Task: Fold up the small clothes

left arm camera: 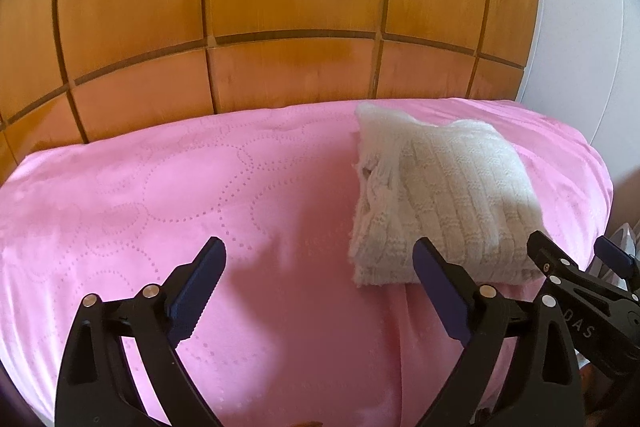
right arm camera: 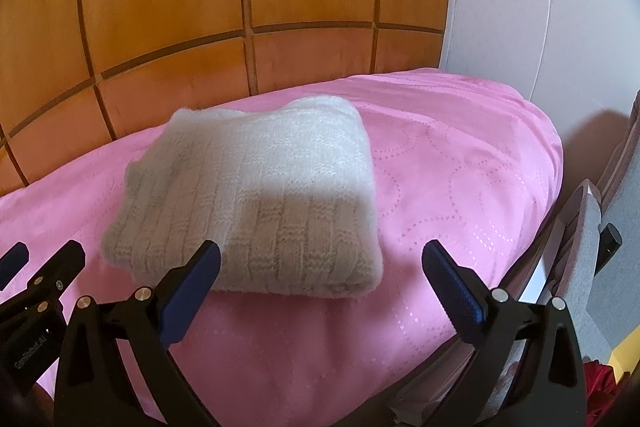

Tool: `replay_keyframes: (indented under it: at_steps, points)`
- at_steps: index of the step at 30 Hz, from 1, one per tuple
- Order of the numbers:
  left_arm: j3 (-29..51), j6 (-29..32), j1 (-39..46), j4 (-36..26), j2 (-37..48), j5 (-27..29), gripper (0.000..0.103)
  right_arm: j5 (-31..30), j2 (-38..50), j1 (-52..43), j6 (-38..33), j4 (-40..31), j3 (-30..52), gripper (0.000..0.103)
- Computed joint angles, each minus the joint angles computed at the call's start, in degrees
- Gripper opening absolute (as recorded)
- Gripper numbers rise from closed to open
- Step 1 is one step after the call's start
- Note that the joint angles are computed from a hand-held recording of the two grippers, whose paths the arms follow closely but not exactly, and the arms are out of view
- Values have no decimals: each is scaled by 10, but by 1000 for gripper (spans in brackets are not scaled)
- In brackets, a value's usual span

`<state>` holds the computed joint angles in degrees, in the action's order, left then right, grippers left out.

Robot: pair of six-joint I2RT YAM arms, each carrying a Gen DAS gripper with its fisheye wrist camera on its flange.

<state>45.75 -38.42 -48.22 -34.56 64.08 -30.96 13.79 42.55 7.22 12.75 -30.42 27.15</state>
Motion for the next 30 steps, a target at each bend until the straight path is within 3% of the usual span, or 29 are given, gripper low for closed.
replay_keyframes:
  at_steps: [17,30]
  points:
    - [3,0,-6,3,0,-9,97,15,-15,19,15,-6,-6,101]
    - [8,-17,-17,-9,1,-10,97,-7,4,-2,-4,10,-7,101]
